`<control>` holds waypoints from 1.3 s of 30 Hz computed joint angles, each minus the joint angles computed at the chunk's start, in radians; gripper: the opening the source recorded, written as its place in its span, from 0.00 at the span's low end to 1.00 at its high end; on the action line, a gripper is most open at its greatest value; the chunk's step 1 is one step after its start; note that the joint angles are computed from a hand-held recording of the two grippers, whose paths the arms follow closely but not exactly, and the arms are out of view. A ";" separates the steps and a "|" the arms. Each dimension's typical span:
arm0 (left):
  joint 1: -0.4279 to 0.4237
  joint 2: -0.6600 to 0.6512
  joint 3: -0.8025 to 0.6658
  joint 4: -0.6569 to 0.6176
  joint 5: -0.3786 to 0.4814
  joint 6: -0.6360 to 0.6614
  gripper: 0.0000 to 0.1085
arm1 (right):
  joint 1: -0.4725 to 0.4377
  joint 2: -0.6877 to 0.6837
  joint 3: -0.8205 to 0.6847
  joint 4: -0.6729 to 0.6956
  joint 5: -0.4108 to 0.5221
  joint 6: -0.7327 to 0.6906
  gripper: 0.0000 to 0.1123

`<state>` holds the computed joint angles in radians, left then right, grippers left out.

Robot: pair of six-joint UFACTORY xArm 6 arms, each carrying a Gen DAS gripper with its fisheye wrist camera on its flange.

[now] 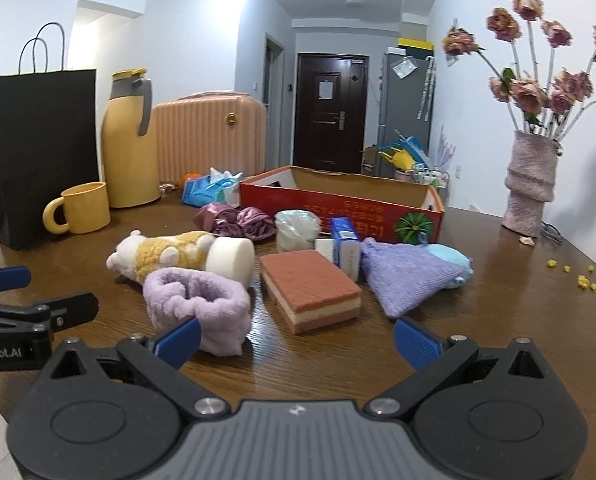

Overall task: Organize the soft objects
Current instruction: 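Move the right tool to the lavender headband and close on it while the left tool approaches the plush sheep, then lift the headband with the right tool while the left tool closes on the plush sheep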

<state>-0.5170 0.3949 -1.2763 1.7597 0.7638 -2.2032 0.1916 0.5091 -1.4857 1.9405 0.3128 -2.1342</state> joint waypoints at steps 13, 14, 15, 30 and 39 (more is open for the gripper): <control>0.036 -0.016 0.039 -0.027 0.021 -0.040 0.95 | 0.062 0.119 -0.139 -0.303 0.034 0.257 0.92; 0.039 -0.016 0.040 -0.029 0.020 -0.040 0.95 | 0.064 0.131 -0.153 -0.330 0.042 0.285 0.92; 0.042 -0.015 0.040 -0.033 0.019 -0.039 0.95 | 0.066 0.143 -0.169 -0.355 0.049 0.310 0.92; 0.059 -0.013 0.044 -0.051 0.011 -0.038 0.95 | 0.088 0.288 -0.358 -0.651 0.154 0.577 0.65; 0.056 -0.009 0.033 -0.064 0.012 -0.020 0.95 | 0.073 0.267 -0.333 -0.591 0.202 0.491 0.24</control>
